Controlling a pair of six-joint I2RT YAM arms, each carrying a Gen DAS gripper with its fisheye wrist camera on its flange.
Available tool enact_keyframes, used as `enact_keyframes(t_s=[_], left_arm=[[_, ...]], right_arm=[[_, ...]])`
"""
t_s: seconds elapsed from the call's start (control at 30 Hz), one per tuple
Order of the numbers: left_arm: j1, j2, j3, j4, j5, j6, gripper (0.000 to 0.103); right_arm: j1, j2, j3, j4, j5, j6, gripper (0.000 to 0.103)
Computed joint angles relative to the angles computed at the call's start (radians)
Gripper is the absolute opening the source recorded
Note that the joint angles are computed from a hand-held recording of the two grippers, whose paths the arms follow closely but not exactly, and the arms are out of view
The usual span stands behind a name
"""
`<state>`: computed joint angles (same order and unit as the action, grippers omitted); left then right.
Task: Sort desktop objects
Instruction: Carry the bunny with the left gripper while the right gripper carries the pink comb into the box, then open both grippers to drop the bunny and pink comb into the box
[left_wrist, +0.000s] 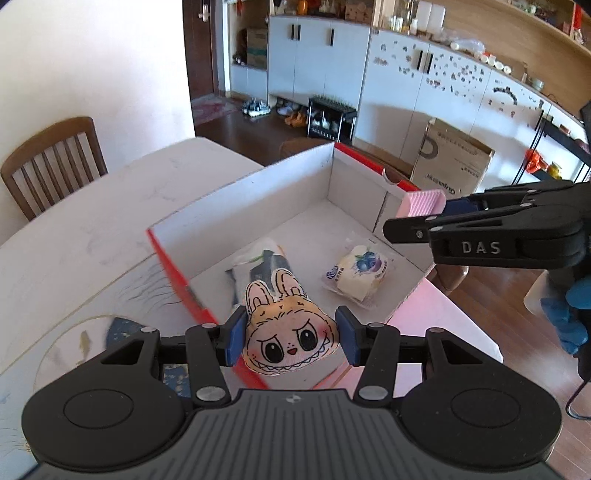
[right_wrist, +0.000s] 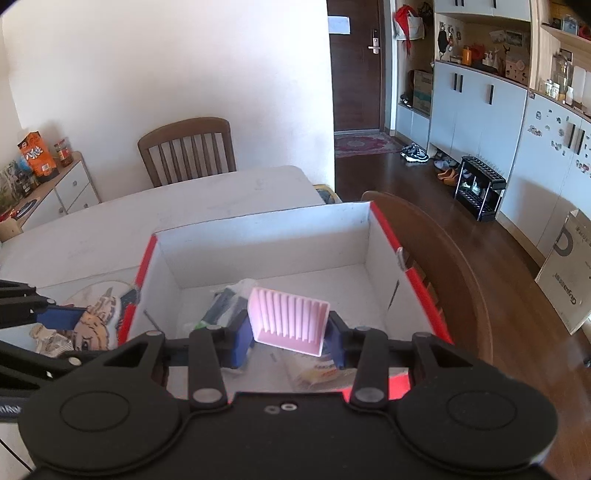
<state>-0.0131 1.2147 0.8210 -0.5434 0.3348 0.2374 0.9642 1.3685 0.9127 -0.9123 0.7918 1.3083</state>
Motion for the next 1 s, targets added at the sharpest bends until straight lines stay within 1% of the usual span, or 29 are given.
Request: enact_keyframes(t_s=[0.07,0.2,0.3,0.37,0.5,0.67,0.77,0.83,1.0], left_arm=[[-0.032,0.047,0.032,-0.005,-0.012,-0.018,0.050],[-0.089,0.128,0.082,0.010,-0.050,-0.034,0.050],[-0.112,0.203,0.134,0.013,-0.066,-0.047,0.050],[-0.123,0.252,0.170,0.012,-0.070,-0.056,0.050],[-0.148,0.347,0.242,0.009,-0.082,-0.065,0.050],[-0.170,0.448,0.324,-0.012,-0.105,-0.068,0.050],[-0.186,0.491,0.355,-0.020,-0.104,-0.053,0.050],[-0.198,0.514,0.366,-0.020,-0.118,-0.038,0.050],[-0.206,0.584,0.410,-0.052,-0.123,-0.020,0.050]], right_arm=[[-0.017,-0.025,-0.014,0.016,-0.004,-0.028,0.041],[-0.056,-0.061,-0.036,0.051,-0.012,-0.121,0.041],[-0.123,-0.085,-0.056,0.101,-0.049,-0.199,0.041],[-0.175,-0.104,-0.072,0.146,-0.093,-0.255,0.041],[-0.259,-0.098,-0.091,0.215,-0.152,-0.344,0.041],[-0.366,-0.063,-0.113,0.293,-0.197,-0.436,0.041],[-0.425,-0.028,-0.105,0.329,-0.252,-0.498,0.041],[-0.462,0.008,-0.089,0.342,-0.284,-0.541,0.041],[-0.507,0.109,-0.043,0.362,-0.311,-0.592,0.041]])
